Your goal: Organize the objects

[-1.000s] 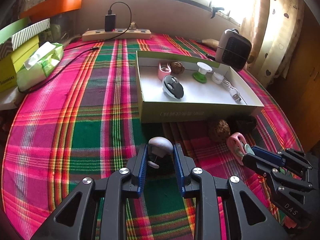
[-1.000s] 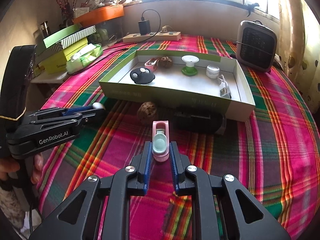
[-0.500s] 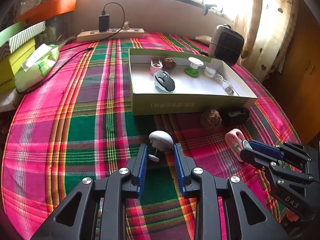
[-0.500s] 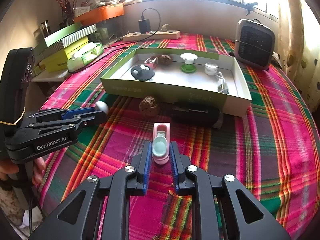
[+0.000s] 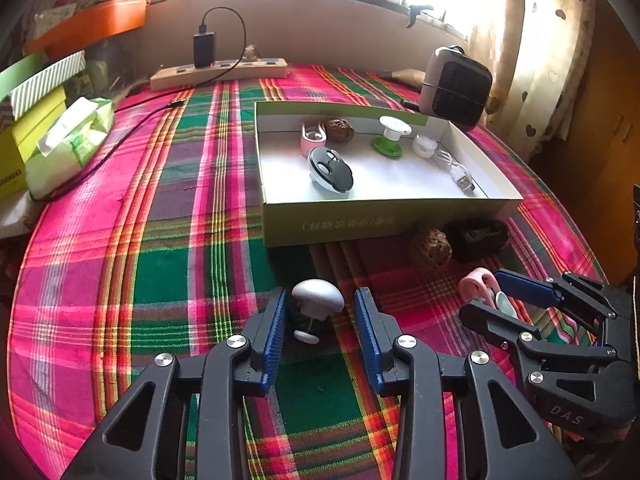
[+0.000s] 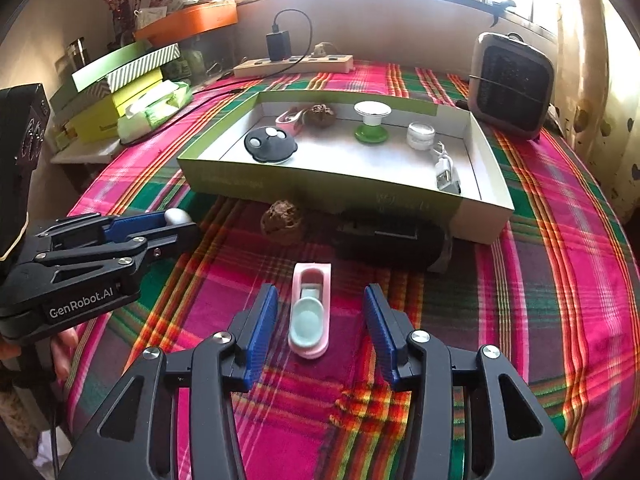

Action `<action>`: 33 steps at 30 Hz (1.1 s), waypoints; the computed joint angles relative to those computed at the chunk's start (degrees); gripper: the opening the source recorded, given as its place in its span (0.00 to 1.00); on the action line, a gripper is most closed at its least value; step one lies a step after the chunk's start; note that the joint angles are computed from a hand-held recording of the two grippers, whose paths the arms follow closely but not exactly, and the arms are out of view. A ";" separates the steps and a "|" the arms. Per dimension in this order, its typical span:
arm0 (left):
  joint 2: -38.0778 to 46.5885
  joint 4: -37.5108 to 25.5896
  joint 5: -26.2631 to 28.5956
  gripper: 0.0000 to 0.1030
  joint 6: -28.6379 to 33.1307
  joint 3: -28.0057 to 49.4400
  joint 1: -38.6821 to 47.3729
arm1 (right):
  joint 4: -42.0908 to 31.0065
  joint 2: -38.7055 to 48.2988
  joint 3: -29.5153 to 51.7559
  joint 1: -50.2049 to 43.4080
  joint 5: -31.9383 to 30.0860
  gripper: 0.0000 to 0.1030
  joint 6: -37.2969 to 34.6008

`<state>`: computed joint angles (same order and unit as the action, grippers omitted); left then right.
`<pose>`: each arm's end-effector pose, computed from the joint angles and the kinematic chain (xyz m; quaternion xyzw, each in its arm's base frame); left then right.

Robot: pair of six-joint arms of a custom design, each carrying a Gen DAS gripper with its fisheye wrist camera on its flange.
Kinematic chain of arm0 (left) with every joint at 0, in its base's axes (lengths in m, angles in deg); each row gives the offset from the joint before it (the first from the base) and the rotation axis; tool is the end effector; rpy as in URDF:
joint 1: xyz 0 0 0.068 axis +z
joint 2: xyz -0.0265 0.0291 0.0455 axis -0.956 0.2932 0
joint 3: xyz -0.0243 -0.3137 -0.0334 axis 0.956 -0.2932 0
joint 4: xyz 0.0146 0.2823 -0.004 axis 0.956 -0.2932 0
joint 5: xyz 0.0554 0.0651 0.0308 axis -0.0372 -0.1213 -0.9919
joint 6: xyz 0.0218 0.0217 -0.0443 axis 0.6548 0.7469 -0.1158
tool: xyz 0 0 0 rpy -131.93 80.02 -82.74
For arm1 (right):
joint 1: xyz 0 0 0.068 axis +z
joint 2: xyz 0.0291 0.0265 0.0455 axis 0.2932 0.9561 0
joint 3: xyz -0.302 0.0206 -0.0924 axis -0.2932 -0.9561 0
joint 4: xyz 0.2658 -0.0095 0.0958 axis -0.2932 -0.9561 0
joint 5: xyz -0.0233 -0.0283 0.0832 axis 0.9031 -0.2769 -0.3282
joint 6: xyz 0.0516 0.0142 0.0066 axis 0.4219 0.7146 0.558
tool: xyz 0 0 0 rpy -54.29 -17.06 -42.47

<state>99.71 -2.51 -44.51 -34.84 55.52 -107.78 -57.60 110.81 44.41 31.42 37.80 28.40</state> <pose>0.2500 -0.1587 0.1410 -0.0916 0.9330 -0.0484 0.3447 0.2823 0.0824 0.1382 -0.2854 0.8962 0.1286 0.3143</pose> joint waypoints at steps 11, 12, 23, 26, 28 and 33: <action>0.55 -0.77 -1.19 0.31 -0.01 0.74 -0.06 | 1.10 0.04 -0.26 1.04 3.41 0.37 -0.46; 0.47 -0.65 -1.15 0.31 -0.14 0.64 0.04 | 1.13 0.09 -0.23 0.77 3.27 0.35 -0.38; 0.85 -1.54 -2.57 0.22 -1.71 1.03 -0.41 | 1.43 0.09 -0.24 0.35 3.50 0.20 -0.01; 0.84 -1.44 -2.51 0.22 -1.85 0.99 -0.46 | 1.45 0.06 -0.28 0.29 3.49 0.19 -0.06; 0.86 -1.41 -2.51 0.22 -1.88 0.99 -0.47 | 1.39 0.09 -0.21 0.14 3.39 0.19 -0.05; 0.76 -1.25 -2.38 0.22 -1.89 0.86 -0.40 | 1.40 0.12 -0.21 0.11 3.29 0.19 0.06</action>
<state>100.47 -3.76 -46.89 -36.74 56.38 -108.18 -56.21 110.93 44.21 31.54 41.08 28.46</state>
